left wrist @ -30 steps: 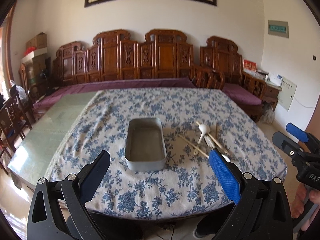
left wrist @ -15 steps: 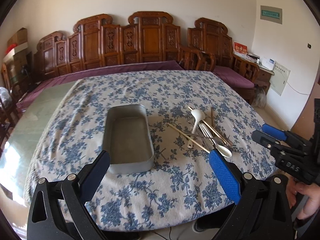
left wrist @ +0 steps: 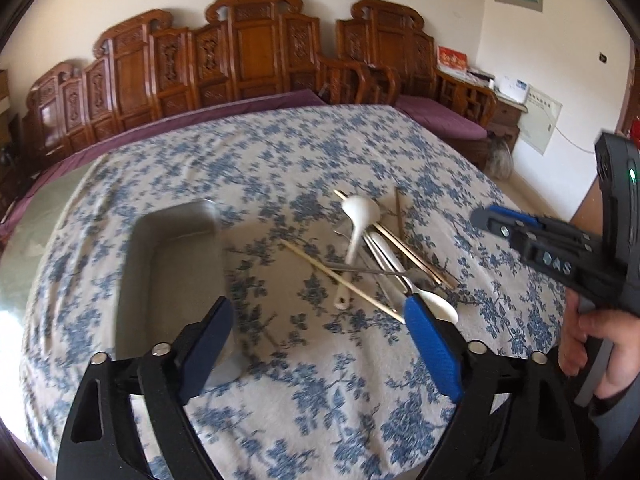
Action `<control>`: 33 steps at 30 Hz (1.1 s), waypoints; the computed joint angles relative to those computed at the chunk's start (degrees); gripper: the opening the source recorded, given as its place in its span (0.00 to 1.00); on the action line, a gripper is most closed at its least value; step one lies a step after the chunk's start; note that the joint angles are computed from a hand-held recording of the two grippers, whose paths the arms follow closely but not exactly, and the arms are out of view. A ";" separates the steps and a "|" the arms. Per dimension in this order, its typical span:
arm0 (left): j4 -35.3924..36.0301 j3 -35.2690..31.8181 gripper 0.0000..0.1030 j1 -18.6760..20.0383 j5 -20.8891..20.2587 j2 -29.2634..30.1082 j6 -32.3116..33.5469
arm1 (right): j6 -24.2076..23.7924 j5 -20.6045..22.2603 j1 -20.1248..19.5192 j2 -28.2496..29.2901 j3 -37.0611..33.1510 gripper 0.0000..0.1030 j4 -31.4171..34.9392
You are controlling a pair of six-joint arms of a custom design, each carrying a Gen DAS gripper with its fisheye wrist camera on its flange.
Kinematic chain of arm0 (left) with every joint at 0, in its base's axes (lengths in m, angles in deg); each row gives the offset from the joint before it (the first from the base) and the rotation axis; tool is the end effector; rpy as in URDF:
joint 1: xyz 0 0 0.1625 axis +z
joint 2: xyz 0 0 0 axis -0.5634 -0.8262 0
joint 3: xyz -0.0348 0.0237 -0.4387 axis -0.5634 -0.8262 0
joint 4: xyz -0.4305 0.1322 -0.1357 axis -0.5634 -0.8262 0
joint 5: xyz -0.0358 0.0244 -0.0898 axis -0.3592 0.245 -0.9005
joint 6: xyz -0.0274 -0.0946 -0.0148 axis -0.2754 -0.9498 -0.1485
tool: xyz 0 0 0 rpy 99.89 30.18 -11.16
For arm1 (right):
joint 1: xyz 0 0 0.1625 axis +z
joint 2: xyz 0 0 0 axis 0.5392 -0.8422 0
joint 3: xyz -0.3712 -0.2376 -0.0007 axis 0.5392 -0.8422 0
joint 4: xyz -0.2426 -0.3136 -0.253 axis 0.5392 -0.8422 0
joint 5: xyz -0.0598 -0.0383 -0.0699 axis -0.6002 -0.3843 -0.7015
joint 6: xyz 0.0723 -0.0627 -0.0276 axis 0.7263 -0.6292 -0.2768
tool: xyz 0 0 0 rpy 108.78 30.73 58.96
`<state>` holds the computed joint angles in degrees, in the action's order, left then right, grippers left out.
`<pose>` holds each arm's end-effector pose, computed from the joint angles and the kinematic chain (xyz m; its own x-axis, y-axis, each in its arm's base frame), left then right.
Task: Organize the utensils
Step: 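Reach the left gripper into the utensil pile and grasp a wooden chopstick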
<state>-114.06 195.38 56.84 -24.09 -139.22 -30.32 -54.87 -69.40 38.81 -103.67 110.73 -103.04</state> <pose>-0.3582 -0.3706 0.0095 -0.7012 0.3144 -0.6399 0.6232 0.7063 -0.3358 0.0030 -0.3976 0.3098 -0.8132 -0.1594 0.5597 -0.5068 0.6667 -0.5465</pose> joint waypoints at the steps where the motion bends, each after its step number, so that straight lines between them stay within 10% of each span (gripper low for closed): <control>1: -0.38 -0.58 0.77 0.43 -0.35 0.94 0.54 | -0.03 -0.07 -0.28 0.67 -0.39 0.35 -0.40; 18: 3.12 -12.39 0.44 6.77 -5.00 16.10 -0.33 | -0.39 2.13 -5.72 2.09 0.25 0.35 0.00; 33: 3.88 -6.97 0.05 6.56 -6.83 12.47 -6.26 | -2.02 1.98 -4.86 2.85 0.67 0.35 -0.40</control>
<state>-110.18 188.42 63.40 -30.92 -126.75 -36.58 -56.89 -67.42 33.95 -100.83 111.39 -103.44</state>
